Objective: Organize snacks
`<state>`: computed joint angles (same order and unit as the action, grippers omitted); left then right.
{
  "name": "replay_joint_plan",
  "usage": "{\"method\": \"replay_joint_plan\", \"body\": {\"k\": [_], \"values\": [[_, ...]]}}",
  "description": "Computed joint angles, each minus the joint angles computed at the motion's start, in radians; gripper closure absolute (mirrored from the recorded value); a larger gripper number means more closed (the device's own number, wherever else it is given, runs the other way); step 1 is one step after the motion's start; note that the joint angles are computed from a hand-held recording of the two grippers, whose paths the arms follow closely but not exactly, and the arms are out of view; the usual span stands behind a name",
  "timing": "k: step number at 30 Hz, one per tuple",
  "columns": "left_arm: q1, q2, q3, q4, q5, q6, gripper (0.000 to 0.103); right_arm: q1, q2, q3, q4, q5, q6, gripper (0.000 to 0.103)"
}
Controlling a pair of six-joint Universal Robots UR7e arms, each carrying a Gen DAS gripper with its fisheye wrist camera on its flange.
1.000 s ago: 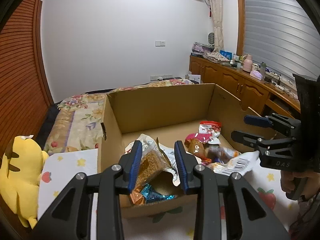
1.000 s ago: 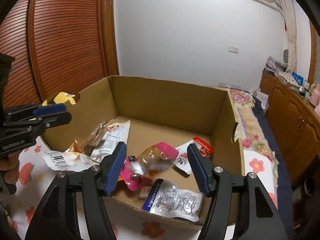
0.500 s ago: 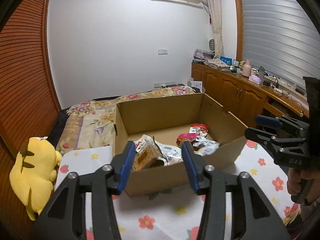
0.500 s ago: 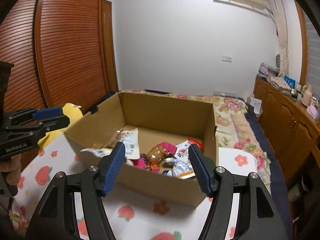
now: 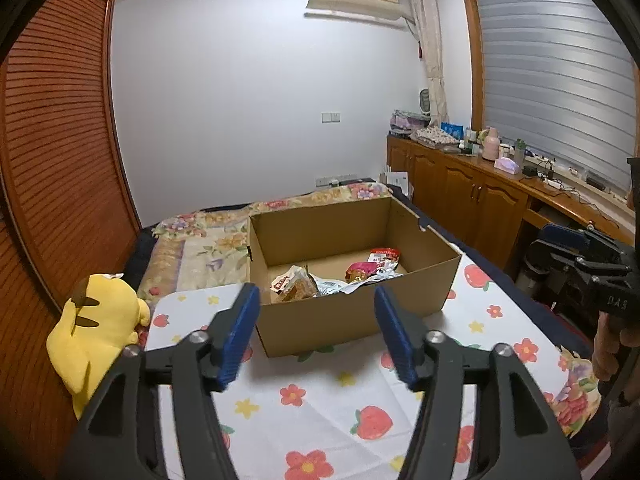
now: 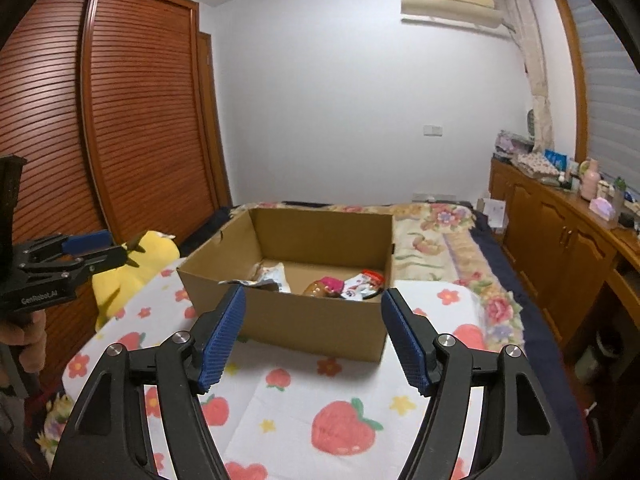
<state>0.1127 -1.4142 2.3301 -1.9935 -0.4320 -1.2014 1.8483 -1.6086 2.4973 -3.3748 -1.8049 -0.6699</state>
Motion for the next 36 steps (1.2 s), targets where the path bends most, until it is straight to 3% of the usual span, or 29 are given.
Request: {"method": "replay_joint_plan", "body": {"k": [2,6,8,10,13,21,30,36], "values": [[-0.025,-0.006,-0.002,0.048,0.004,-0.048,0.024,0.011,-0.037,0.014,0.01,-0.007,-0.001,0.031],[-0.069,-0.009,-0.001,0.135,0.01,-0.145,0.011,0.03,-0.075,0.027,0.012,-0.027,-0.005,0.025],[-0.096,-0.007,-0.008,0.237,0.018,-0.239,0.003,0.038,-0.088,0.037,0.006,-0.034,-0.001,0.019],[-0.119,0.003,-0.017,0.333,0.023,-0.331,0.0,0.049,-0.089,0.049,-0.01,-0.053,0.002,0.013],[-0.143,0.027,-0.033,0.459,0.015,-0.466,0.0,0.05,-0.094,0.072,-0.035,-0.056,-0.002,0.001],[-0.183,0.084,-0.053,0.598,-0.049,-0.661,0.0,0.075,-0.045,0.135,-0.175,-0.132,0.011,0.0],[-0.228,0.116,-0.035,0.634,-0.099,-0.748,0.0,0.066,-0.018,0.209,-0.341,-0.146,-0.011,0.0],[-0.241,0.098,0.009,0.54,-0.128,-0.723,0.0,0.031,-0.011,0.236,-0.371,-0.123,-0.022,0.0]]}}
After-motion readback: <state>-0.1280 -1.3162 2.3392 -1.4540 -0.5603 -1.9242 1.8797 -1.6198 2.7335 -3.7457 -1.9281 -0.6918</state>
